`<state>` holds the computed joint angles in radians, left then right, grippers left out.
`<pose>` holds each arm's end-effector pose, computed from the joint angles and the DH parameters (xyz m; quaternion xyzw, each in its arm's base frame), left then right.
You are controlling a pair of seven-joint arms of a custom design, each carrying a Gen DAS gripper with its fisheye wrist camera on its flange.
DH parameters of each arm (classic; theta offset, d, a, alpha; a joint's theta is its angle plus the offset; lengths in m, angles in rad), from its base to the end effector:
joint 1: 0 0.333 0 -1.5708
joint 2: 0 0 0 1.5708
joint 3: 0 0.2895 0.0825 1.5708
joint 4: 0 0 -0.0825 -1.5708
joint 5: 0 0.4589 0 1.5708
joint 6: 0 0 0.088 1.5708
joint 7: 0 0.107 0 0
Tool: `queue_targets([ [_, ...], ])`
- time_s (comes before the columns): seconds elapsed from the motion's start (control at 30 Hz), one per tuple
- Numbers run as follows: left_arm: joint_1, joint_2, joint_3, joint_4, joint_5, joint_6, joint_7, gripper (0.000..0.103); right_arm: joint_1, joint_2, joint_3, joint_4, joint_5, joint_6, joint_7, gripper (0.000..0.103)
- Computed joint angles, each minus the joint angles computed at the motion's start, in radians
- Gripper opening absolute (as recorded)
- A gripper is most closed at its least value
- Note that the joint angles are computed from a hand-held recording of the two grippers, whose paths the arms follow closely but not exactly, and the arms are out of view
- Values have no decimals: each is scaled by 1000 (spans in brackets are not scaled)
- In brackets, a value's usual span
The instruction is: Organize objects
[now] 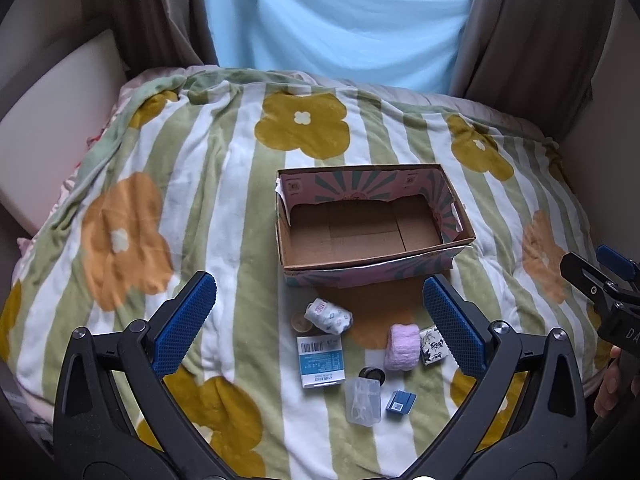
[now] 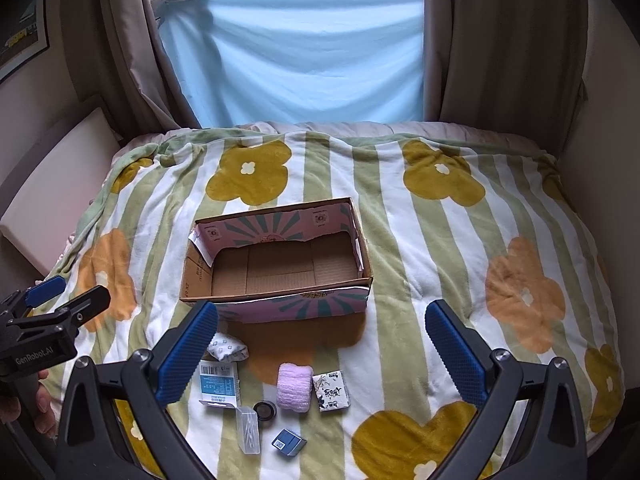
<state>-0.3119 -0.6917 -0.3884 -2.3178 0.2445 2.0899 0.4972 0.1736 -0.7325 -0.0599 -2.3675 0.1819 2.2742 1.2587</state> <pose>0.3605 -0.3186 0.5881 -0.7724 0.5543 -0.2175 0.2208 0.4628 0.0529 0.6229 -0.7756 0.5392 -0.1737 0.2786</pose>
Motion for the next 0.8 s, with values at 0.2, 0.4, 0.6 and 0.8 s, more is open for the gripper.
queue_targets([
  [0.2, -21, -8, 31, -52, -63, -8, 18, 103, -19, 11, 3, -25, -23, -14, 4, 102],
  [0.4, -46, 8, 46, -123, -120, 37, 39, 103, -39, 38, 8, -63, -51, -13, 8, 102],
  [0.6, -69, 66, 54, -181, -169, 96, 60, 99, -48, 61, 13, -119, -72, 4, 14, 102],
  [0.8, -89, 133, 59, -235, -209, 170, 63, 99, -51, 87, 19, -189, -98, 40, 3, 102],
])
